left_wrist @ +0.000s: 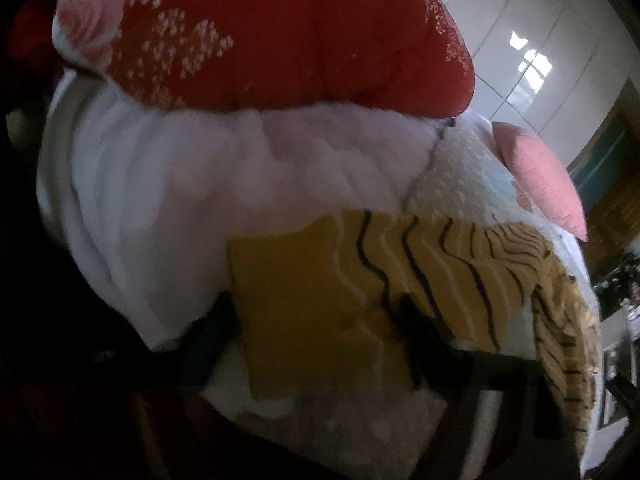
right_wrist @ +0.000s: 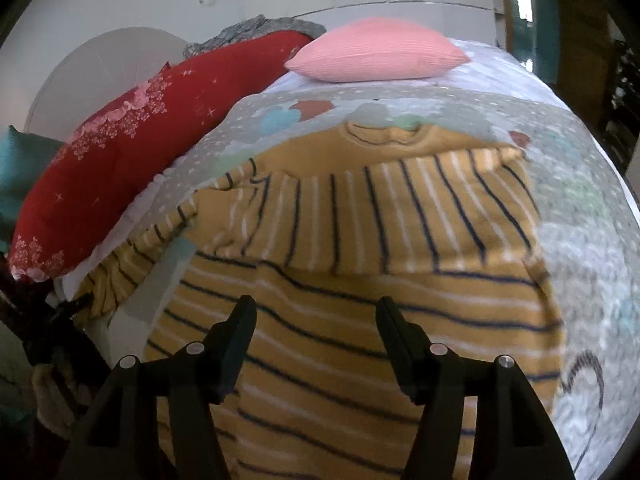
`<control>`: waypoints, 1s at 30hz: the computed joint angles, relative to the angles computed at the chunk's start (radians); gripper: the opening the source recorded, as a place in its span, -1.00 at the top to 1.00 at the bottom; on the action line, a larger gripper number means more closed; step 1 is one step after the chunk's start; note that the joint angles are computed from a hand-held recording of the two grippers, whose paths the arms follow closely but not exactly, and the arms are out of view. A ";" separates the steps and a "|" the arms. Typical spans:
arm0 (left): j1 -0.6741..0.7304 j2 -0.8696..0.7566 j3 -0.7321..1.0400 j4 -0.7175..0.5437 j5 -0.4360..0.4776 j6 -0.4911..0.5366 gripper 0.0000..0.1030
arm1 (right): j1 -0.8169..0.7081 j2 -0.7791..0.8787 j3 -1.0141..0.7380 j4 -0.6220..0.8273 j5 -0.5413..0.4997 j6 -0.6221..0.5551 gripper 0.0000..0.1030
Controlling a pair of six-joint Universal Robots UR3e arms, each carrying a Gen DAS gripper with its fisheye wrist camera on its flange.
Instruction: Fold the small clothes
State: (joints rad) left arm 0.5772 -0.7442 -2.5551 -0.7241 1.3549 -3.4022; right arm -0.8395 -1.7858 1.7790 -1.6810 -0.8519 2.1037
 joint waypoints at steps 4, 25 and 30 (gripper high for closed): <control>0.180 0.135 0.079 -0.238 -0.122 0.155 0.77 | -0.077 -0.039 0.047 0.041 0.031 -0.045 -0.30; -0.810 -0.943 1.210 -0.062 0.299 -0.128 0.78 | -0.445 0.003 -0.064 0.442 0.163 -0.312 -0.30; -0.984 -1.397 1.733 -0.124 0.194 -0.156 0.78 | -0.542 0.081 -0.093 0.441 0.151 -0.352 -0.30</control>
